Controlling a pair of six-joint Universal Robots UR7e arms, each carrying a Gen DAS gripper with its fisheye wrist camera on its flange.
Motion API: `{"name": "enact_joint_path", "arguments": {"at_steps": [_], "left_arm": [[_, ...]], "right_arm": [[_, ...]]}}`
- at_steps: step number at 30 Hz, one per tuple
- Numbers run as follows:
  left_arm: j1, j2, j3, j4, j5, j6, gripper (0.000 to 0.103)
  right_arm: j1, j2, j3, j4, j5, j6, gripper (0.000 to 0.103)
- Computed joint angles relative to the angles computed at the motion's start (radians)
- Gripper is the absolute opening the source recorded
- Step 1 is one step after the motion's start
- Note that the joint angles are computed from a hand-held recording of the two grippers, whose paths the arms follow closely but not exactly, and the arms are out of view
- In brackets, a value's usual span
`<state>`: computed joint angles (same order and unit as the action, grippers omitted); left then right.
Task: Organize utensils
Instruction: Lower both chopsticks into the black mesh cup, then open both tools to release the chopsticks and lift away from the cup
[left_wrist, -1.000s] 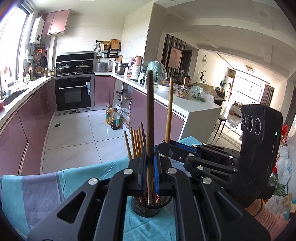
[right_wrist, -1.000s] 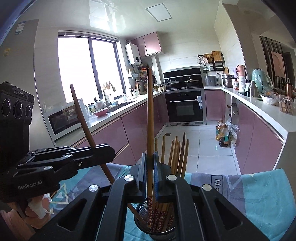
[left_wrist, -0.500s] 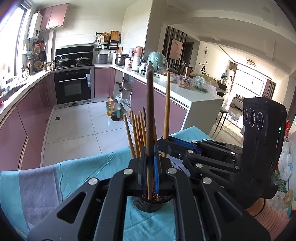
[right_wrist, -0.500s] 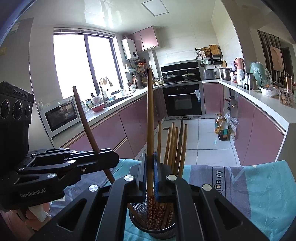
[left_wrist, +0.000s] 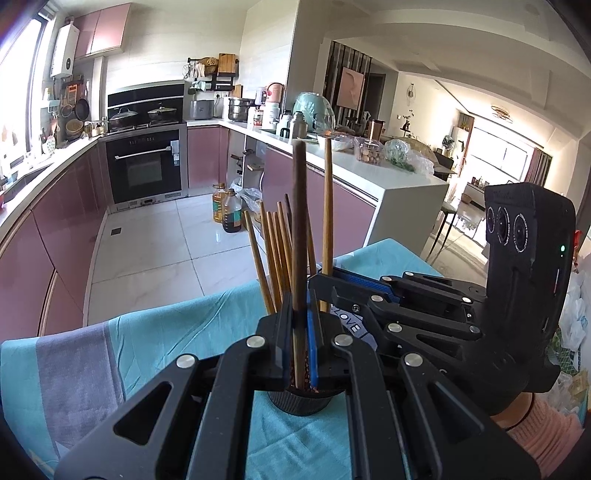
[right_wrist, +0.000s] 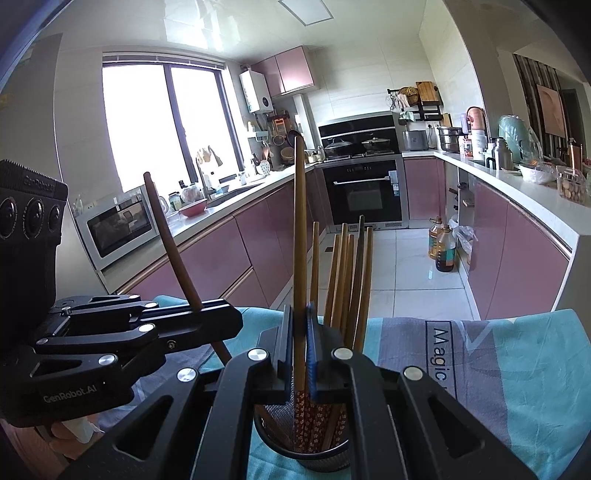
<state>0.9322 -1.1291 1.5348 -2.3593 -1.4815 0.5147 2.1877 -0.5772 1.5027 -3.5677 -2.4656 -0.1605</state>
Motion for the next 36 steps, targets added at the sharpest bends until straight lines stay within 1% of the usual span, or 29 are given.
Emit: {"name": "enact_joint_path", "arguments": {"at_steps": [14, 27, 36], "left_arm": [[0.0, 0.013, 0.001, 0.021, 0.016, 0.008, 0.007], [-0.003, 0.027, 0.0, 0.008, 0.037, -0.006, 0.008], [0.001, 0.068, -0.025, 0.011, 0.063, -0.014, 0.008]], "right_arm": [[-0.017, -0.005, 0.023, 0.033, 0.015, 0.046, 0.006], [-0.035, -0.008, 0.035, 0.064, 0.021, 0.082, 0.006], [-0.049, -0.018, 0.045, 0.086, 0.023, 0.107, 0.006]]}}
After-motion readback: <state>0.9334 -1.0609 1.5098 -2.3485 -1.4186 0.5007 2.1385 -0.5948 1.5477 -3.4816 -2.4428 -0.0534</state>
